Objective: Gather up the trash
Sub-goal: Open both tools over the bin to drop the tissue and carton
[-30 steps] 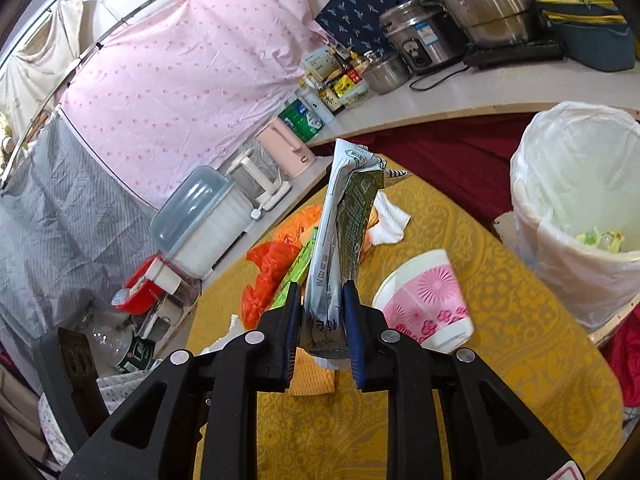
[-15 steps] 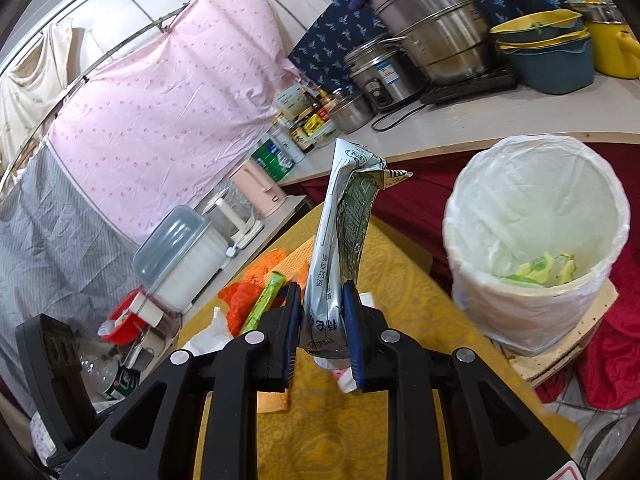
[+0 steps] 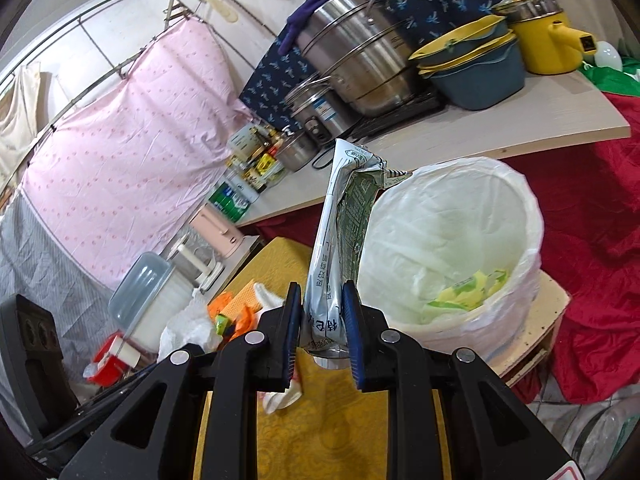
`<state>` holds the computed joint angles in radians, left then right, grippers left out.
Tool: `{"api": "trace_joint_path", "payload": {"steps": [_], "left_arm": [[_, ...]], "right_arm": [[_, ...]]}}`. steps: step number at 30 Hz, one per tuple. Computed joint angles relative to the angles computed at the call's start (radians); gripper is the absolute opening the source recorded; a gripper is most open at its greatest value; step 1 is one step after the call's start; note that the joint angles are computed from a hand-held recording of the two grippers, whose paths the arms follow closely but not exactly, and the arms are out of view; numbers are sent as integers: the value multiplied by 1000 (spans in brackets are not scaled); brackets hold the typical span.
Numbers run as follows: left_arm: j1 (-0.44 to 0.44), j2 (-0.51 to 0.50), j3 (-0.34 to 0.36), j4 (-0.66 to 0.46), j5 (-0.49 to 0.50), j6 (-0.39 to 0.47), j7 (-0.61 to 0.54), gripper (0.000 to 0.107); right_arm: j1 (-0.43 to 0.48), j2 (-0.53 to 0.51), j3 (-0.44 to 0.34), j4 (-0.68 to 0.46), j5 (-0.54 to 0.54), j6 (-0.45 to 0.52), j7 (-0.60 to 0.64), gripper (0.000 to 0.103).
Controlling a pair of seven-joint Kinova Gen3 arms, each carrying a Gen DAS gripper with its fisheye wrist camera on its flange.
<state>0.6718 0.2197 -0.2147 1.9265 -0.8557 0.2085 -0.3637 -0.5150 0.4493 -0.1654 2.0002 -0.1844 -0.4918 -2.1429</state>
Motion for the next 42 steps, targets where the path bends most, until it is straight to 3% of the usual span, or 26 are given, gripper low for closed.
{"api": "trace_joint_path", "payload": {"steps": [6,13,24,31,38,42], "left_arm": [[-64,82,108,-117,134,19,-176,25],[-106,190,178,-255,273,54,-354,25],[-155,323,217,-424,452,122,-569,25],[-170,385,214,-508,557,165,-678,26],[-178,430,203,-563,632,193,-760,26],[-186,450,200,-590,660,206,-783,26]], "right_arm": [[58,1,5,39,26,-35,-30,21],[122,33,9,33,68,-35,-61,21],[192,116,-6,-58,139,15,-109,21],[172,138,25,-126,123,96,-76,21],[94,137,121,-211,52,244,41,21],[-8,149,242,-270,-8,344,113,21]]}}
